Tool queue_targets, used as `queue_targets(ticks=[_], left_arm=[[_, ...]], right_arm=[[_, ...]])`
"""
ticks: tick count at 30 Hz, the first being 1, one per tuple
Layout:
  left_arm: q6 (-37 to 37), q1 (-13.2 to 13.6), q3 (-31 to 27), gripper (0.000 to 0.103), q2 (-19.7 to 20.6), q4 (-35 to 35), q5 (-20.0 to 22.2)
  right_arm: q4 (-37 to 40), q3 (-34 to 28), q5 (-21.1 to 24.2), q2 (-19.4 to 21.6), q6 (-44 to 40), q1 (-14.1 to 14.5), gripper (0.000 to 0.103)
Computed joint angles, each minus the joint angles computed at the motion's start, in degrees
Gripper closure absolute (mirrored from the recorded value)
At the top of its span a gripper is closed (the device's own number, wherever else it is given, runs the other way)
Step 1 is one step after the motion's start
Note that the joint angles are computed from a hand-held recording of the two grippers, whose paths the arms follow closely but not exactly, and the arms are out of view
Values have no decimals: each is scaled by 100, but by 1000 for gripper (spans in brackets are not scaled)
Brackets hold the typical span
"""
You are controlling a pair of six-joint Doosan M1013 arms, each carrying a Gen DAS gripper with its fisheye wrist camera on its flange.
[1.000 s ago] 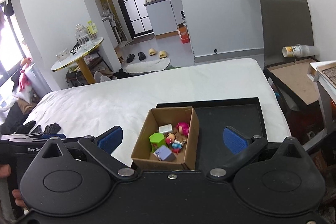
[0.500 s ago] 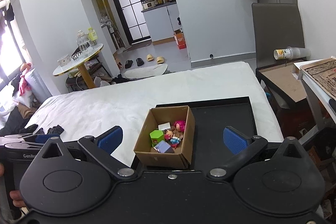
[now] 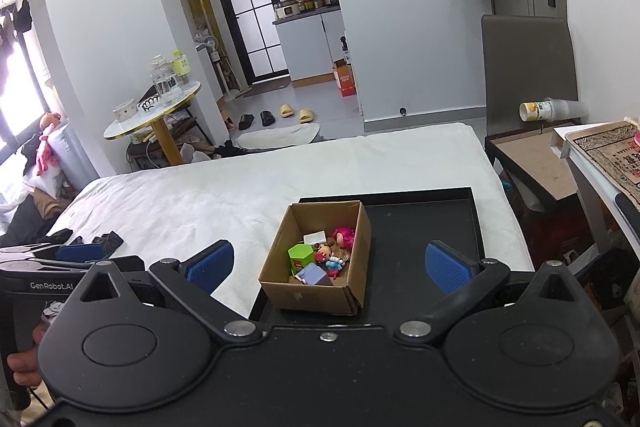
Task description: Organize rigid objects
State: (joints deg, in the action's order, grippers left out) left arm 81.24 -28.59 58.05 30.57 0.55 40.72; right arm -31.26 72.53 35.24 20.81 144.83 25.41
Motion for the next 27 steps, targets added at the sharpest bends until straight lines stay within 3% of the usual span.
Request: queue_targets(ticks=[27], left_arm=[[-39, 53, 68, 7, -42, -47, -44]], right_arm=[[223, -97, 85, 53, -186, 12, 0]])
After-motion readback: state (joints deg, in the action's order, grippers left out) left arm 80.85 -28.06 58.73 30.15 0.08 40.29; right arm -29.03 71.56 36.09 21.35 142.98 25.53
